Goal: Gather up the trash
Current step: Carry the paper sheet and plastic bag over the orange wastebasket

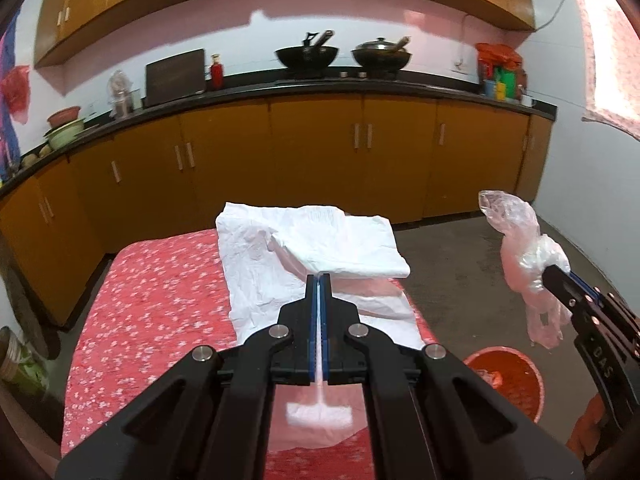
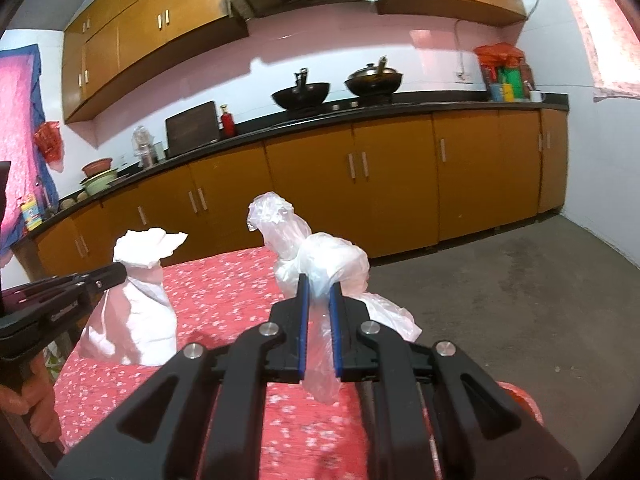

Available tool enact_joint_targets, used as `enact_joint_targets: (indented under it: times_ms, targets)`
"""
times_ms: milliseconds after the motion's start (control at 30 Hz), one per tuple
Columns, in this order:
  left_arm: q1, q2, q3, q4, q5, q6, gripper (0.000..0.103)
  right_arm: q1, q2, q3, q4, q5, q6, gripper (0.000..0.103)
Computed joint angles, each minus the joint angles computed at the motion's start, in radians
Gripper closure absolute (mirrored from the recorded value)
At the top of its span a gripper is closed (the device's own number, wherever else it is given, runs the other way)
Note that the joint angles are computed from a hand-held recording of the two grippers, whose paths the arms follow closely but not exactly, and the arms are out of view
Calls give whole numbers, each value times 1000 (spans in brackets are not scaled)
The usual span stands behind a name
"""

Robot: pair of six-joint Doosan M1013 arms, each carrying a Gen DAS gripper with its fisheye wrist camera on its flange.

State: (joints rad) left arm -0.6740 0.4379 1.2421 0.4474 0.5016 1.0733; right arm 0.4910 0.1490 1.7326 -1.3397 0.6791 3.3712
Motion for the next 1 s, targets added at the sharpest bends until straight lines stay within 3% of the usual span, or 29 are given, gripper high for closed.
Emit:
enact_joint_targets:
  times_ms: [1000]
  targets:
    - [-91,31,-26,-138,9,182,102,-73,-93,148,-9,80,111,92]
